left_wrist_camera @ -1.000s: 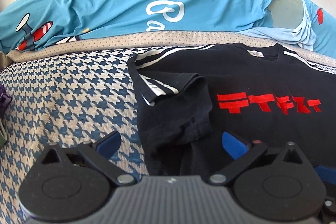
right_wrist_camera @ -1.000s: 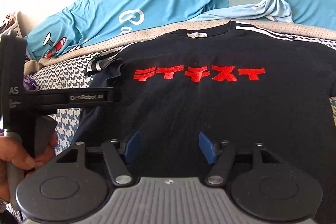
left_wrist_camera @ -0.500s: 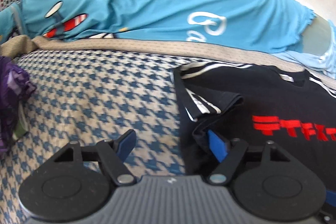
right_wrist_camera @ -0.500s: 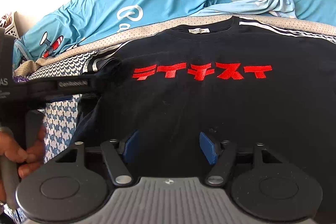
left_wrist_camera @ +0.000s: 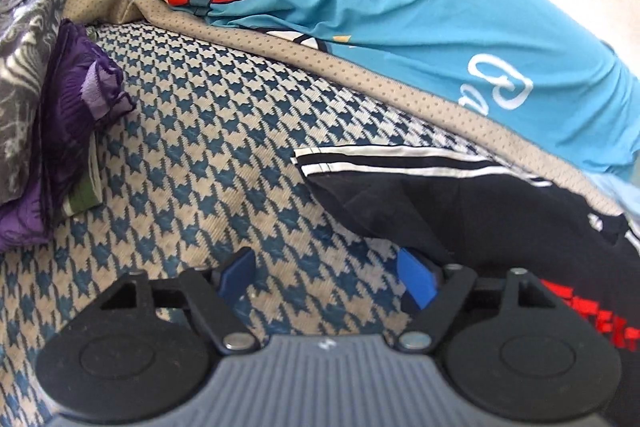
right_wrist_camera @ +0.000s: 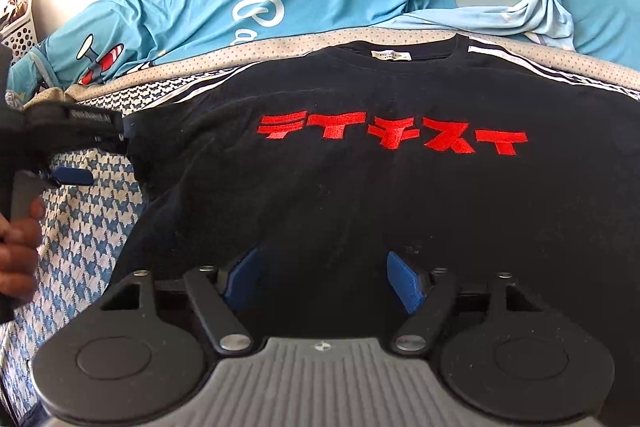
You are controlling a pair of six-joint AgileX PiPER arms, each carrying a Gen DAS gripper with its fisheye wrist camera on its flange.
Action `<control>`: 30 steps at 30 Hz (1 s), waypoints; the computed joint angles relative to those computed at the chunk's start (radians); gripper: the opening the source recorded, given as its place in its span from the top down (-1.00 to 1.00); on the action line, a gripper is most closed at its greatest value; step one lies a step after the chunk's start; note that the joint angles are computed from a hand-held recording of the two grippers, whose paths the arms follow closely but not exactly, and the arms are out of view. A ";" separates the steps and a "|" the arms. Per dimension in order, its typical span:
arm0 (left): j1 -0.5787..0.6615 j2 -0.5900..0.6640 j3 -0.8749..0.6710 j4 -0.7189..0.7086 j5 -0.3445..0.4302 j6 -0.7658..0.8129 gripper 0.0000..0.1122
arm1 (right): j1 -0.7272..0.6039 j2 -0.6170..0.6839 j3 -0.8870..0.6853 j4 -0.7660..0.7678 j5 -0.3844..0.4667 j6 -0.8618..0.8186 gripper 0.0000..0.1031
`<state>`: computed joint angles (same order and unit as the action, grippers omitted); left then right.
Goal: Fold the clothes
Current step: 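Close the left tool on the striped sleeve edge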
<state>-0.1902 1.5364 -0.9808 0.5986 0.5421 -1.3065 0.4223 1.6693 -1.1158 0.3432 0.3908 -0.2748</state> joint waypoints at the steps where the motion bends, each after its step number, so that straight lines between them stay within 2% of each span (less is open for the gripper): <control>1: 0.012 0.000 0.003 -0.026 -0.021 0.021 -0.52 | 0.001 0.000 0.000 -0.002 0.000 0.000 -0.39; 3: 0.035 0.006 0.007 -0.080 -0.057 0.065 -0.53 | 0.005 -0.001 0.002 -0.014 -0.002 0.006 -0.41; 7: 0.049 0.016 0.013 -0.096 -0.094 0.069 -0.54 | 0.015 0.000 0.004 -0.048 -0.005 0.028 -0.45; 11: 0.080 0.006 0.026 -0.212 -0.154 0.164 -0.55 | 0.028 0.001 0.002 -0.100 -0.008 0.065 -0.47; 16: 0.105 -0.005 0.035 -0.267 -0.179 0.192 -0.59 | 0.043 0.002 0.002 -0.158 -0.012 0.106 -0.50; 20: 0.127 -0.018 0.045 -0.328 -0.194 0.235 -0.71 | 0.046 0.004 0.000 -0.167 -0.011 0.112 -0.52; 22: 0.143 -0.023 0.052 -0.408 -0.210 0.304 -0.71 | 0.046 0.005 -0.002 -0.164 -0.010 0.109 -0.54; 28: 0.191 -0.038 0.084 -0.808 -0.259 0.666 -0.71 | 0.053 0.006 -0.001 -0.183 -0.010 0.125 -0.58; 30: 0.192 -0.035 0.087 -0.867 -0.269 0.728 -0.71 | 0.055 0.006 -0.001 -0.191 -0.011 0.132 -0.59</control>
